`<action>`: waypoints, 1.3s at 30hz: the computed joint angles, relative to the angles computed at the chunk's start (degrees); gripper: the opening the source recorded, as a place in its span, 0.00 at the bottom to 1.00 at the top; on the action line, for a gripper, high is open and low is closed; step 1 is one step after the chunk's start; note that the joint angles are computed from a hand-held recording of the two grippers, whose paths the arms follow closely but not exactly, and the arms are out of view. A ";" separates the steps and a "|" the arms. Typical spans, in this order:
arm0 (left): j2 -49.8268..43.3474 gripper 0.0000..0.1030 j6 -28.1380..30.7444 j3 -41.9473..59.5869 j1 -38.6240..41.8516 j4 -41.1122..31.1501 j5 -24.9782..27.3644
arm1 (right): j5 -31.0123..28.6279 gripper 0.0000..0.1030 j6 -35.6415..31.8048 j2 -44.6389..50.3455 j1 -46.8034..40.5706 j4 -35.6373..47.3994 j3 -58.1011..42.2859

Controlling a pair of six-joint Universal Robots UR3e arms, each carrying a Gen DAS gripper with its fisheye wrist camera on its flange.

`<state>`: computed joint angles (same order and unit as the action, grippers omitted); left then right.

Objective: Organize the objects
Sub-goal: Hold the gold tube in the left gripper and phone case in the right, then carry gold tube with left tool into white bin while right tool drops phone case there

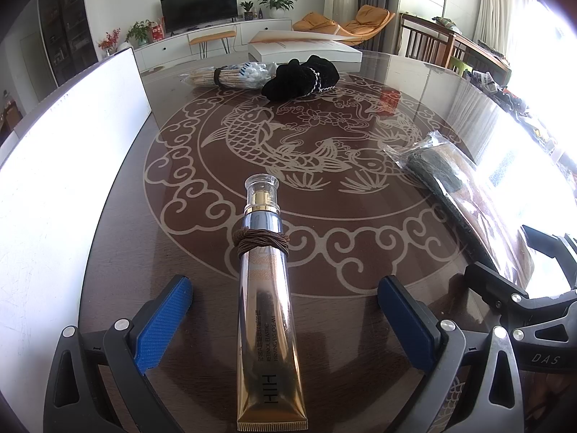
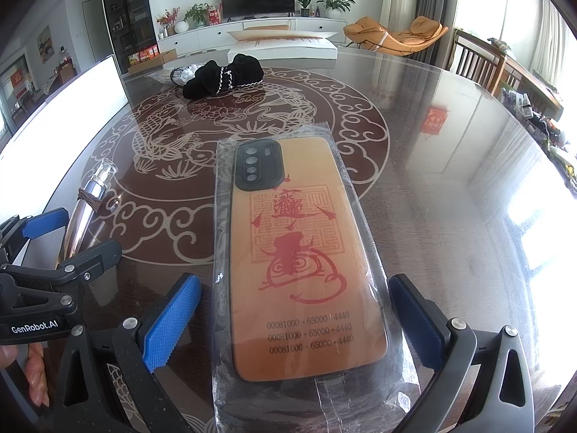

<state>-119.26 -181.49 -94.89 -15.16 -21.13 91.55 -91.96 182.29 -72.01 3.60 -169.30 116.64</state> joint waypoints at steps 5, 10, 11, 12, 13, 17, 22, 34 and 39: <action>0.02 1.00 -0.02 -0.03 -0.02 -0.01 0.02 | 0.16 1.00 -0.06 -0.09 -0.09 -0.02 0.10; -0.15 1.00 1.75 2.19 0.67 -3.62 -1.49 | 13.04 1.00 2.78 -7.25 -9.38 -8.91 9.67; -0.05 1.00 2.68 3.01 1.03 -5.35 -2.13 | 16.70 1.00 4.06 -9.86 -12.78 -9.35 11.70; -0.04 1.00 3.49 3.85 1.31 -7.04 -2.68 | 18.92 1.00 4.55 -12.09 -15.45 -7.44 12.19; -0.03 1.00 4.12 4.43 1.50 -8.24 -3.05 | 19.75 1.00 3.90 -13.55 -17.09 -2.73 10.57; -0.34 1.00 4.73 5.65 1.57 -9.93 -3.04 | 17.70 1.00 -1.79 -8.73 -15.82 22.61 -6.35; 1.05 0.45 4.74 3.12 1.95 -5.64 -3.05 | 11.13 1.00 -3.05 2.10 -7.09 30.03 -19.08; 24.65 0.24 4.64 -17.62 9.83 4.27 -16.26 | 6.94 0.74 -1.48 -8.01 -2.82 29.38 -14.87; 43.86 0.24 5.23 -24.48 20.87 -0.54 -26.10 | 9.64 0.74 0.33 -12.89 1.13 31.79 -18.92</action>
